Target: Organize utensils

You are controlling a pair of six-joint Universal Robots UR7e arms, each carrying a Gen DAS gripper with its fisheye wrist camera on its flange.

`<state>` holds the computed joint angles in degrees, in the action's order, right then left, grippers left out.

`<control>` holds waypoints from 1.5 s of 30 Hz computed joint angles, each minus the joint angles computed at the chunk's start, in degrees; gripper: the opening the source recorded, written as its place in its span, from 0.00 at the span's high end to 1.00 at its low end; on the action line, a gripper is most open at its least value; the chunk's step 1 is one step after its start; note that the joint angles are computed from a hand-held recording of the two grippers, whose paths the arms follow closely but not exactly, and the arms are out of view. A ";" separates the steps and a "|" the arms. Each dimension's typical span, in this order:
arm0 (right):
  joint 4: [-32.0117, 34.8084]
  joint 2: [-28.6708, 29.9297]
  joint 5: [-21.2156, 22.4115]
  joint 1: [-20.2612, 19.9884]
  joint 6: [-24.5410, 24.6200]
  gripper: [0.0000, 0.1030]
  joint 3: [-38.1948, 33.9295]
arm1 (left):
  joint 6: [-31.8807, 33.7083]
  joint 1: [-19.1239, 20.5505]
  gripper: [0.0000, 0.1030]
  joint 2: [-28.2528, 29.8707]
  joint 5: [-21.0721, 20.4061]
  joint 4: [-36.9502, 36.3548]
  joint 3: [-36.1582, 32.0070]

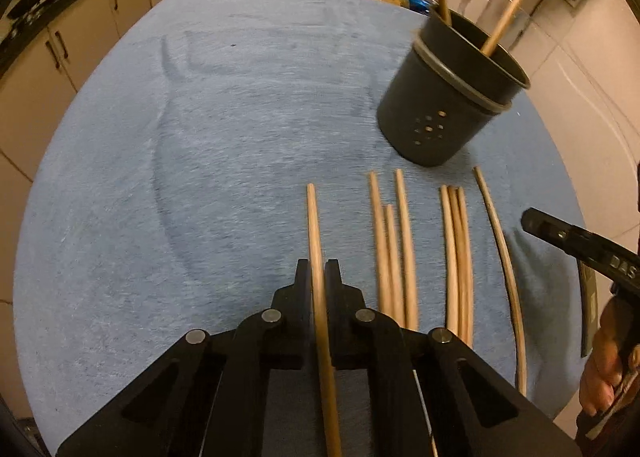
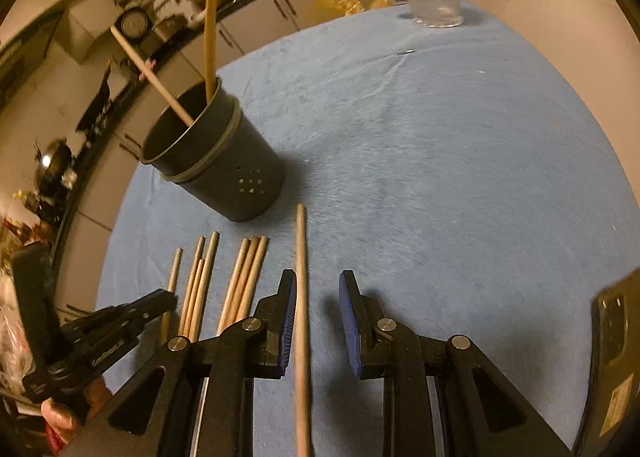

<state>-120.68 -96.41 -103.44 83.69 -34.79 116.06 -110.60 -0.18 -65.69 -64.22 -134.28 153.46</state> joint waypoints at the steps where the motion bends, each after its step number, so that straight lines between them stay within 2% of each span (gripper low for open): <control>1: -0.68 0.75 -0.96 0.73 0.35 0.77 0.05 | -0.16 -0.24 0.94 -0.59 -0.09 -0.45 0.56; 7: -3.89 4.91 -7.77 4.98 1.05 0.75 1.23 | 1.26 0.80 0.94 -2.66 0.56 -2.31 2.10; 9: -6.85 5.69 -11.13 6.29 -0.57 0.75 2.55 | 2.23 1.82 0.94 -2.44 1.44 -2.56 1.95; 10: -7.22 5.73 -11.74 6.67 -0.89 0.79 2.81 | 2.22 1.79 0.94 -2.44 1.69 -2.68 2.06; 11: -6.85 5.75 -11.57 6.59 -0.48 0.92 2.75 | 2.06 1.62 0.94 -2.59 2.02 -3.13 2.39; 13: -7.25 5.52 -11.06 6.29 -0.95 0.93 2.83 | 0.82 0.65 0.94 -3.52 2.49 -2.29 2.69; 16: -4.76 3.19 -6.64 5.07 -0.53 0.93 1.98 | -2.41 -3.05 0.94 -6.37 2.73 1.67 2.84; 21: -3.21 -3.19 3.43 3.79 -2.60 0.93 1.02 | -7.78 -7.97 0.94 -11.36 5.31 13.98 -0.22; 26: -4.23 -10.51 14.83 1.44 -5.77 0.93 1.97 | -13.00 -12.62 0.94 -12.33 7.67 26.81 -5.53; 28: -5.00 -13.03 17.75 0.13 -7.05 0.93 2.92 | -14.13 -14.01 0.94 -12.44 7.58 29.84 -6.92; 35: -3.06 -15.96 23.19 -2.33 -7.65 0.93 2.37 | -15.81 -15.85 0.94 -12.56 8.45 35.73 -10.07; 45: -1.24 -17.90 27.03 -4.42 -8.30 0.94 1.51 | -16.54 -17.04 0.94 -11.71 8.42 38.93 -12.35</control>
<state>-121.92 -114.31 -76.41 79.27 -43.09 117.58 -127.14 -17.21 -77.40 -55.80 -95.35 141.11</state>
